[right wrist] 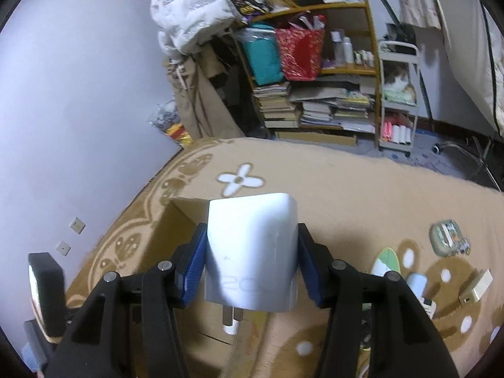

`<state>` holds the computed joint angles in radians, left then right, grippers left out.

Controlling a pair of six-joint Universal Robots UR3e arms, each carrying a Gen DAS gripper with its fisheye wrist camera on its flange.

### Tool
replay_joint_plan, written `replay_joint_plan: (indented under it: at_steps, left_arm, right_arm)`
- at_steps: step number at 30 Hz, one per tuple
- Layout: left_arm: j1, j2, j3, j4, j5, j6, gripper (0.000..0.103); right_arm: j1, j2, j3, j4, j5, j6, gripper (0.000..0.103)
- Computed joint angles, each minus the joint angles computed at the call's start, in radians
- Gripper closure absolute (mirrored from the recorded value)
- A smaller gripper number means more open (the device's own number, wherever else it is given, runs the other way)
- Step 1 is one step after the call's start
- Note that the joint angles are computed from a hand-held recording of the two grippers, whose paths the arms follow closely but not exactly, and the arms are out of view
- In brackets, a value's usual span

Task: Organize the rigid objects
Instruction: 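Lift the white charger with the right tool and carry it over the box, then lower the white charger into the box beside the remote and open the right tool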

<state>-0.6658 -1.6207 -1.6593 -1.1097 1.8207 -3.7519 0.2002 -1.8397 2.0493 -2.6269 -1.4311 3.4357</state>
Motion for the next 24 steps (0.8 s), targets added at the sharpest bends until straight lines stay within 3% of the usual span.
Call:
replay_joint_plan:
  at_steps: [19, 24]
  left_arm:
    - [-0.017, -0.008, 0.002, 0.003, 0.016, -0.007, 0.096]
    - [-0.022, -0.012, 0.01, -0.002, 0.018, -0.007, 0.096]
  right_arm:
    - [0.115, 0.211, -0.02, -0.087, 0.027, 0.047, 0.045]
    - [0.16, 0.26, -0.055, -0.073, -0.037, 0.022, 0.045]
